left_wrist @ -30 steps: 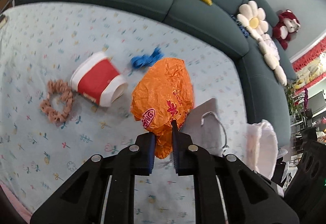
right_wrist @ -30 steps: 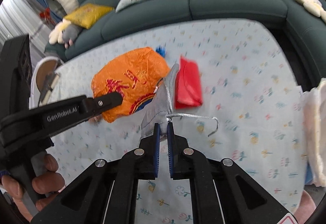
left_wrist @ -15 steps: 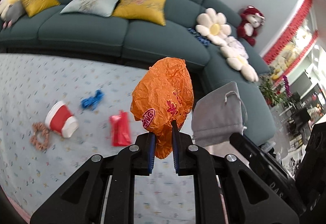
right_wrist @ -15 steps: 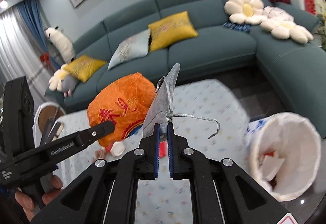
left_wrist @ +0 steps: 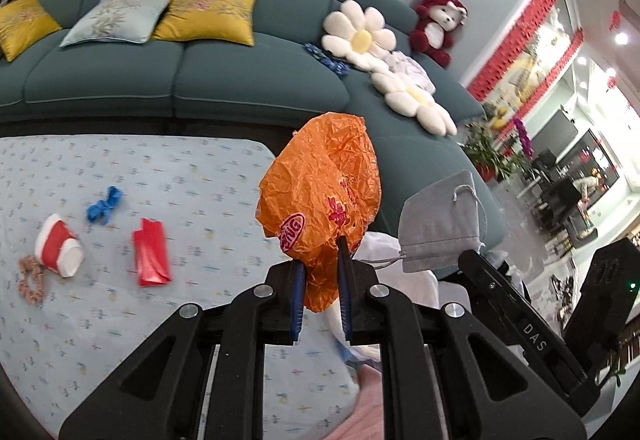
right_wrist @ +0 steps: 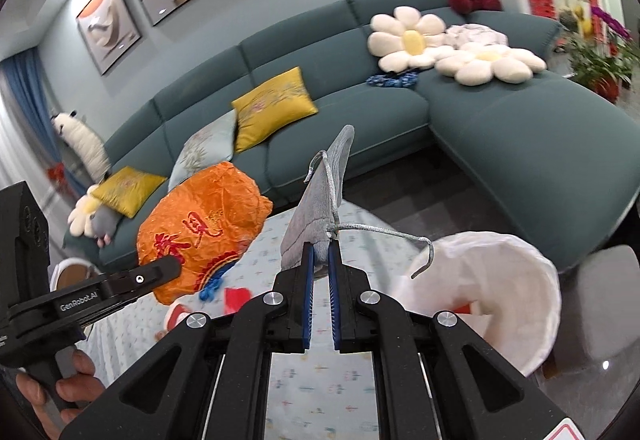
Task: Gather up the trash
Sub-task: 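Carry the orange bag and grey mask over the bin and open both tools, then move both open tools back over the table toward the scrunchie and red packet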
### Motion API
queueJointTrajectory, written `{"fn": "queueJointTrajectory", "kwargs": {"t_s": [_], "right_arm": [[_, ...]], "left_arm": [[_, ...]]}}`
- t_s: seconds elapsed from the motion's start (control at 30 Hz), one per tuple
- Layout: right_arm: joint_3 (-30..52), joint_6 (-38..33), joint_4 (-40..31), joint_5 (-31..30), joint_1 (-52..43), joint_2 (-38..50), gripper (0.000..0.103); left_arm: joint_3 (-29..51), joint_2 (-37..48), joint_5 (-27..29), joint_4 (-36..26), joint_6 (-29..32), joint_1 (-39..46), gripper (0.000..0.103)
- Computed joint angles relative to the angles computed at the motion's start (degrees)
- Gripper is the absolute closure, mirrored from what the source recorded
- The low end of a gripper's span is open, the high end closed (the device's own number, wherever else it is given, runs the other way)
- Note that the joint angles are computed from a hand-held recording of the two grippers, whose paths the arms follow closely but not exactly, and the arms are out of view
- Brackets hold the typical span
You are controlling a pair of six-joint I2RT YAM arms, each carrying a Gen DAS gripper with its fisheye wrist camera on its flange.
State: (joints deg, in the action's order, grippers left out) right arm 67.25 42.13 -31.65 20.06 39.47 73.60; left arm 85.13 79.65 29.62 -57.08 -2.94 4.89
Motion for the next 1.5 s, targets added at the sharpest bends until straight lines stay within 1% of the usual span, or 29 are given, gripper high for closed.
{"fn": "queueJointTrajectory", "kwargs": {"t_s": [0.3, 0.43, 0.57, 0.63, 0.67, 0.7, 0.73, 0.77, 0.83, 0.87, 1.03, 1.2, 1.33, 1.5], "right_arm": [[-8.8, 0.2, 0.5, -3.1, -7.6, -7.9, 0.096], [-12.3, 0.2, 0.8, -5.3, -11.7, -10.5, 0.096], [-15.6, -0.3, 1.2, -7.3, -15.4, -12.4, 0.096], [-16.9, -0.3, 1.2, -8.1, -16.6, -13.0, 0.095], [-17.6, -0.4, 1.5, -9.2, -17.6, -13.2, 0.092], [-17.9, -0.4, 1.6, -9.5, -18.1, -13.3, 0.088], [-18.0, -0.2, 1.7, -9.3, -18.4, -13.2, 0.085], [-18.4, 0.0, 1.7, -9.4, -18.7, -13.4, 0.081], [-19.4, 0.5, 2.0, -8.8, -18.7, -14.4, 0.058], [-19.6, 0.7, 2.2, -8.3, -18.6, -14.6, 0.056], [-18.9, 0.6, 2.6, -8.7, -18.2, -13.5, 0.056], [-16.9, 1.0, 2.6, -7.4, -14.9, -11.2, 0.056], [-14.1, 1.8, 2.3, -5.9, -11.1, -8.2, 0.056], [-9.2, 2.6, 2.1, -3.7, -5.3, -2.7, 0.054]], "left_arm": [[-1.4, 1.0, -5.9, 3.0, -4.5, -13.0, 0.089], [-1.4, 3.5, -9.1, 4.0, -5.8, -19.5, 0.089], [-1.4, 5.5, -11.0, 4.9, -6.5, -24.0, 0.089], [-1.2, 6.8, -11.6, 5.0, -6.9, -25.7, 0.086], [-1.3, 7.3, -11.5, 5.1, -7.2, -26.2, 0.084], [-1.1, 7.8, -12.1, 5.0, -7.5, -26.6, 0.071], [-1.2, 8.0, -12.9, 5.1, -8.1, -27.2, 0.064], [-1.7, 7.8, -13.4, 5.6, -8.6, -27.4, 0.055], [-2.6, 7.3, -13.8, 6.2, -8.8, -27.7, 0.054], [-2.9, 7.3, -13.9, 6.1, -8.7, -27.6, 0.054], [-3.6, 6.8, -14.1, 5.9, -9.0, -26.5, 0.054], [-4.7, 5.1, -14.1, 5.9, -8.1, -23.9, 0.053], [-6.4, 3.0, -13.2, 5.3, -7.0, -19.9, 0.053], [-8.6, 0.8, -11.6, 4.3, -4.4, -12.9, 0.05]]}}
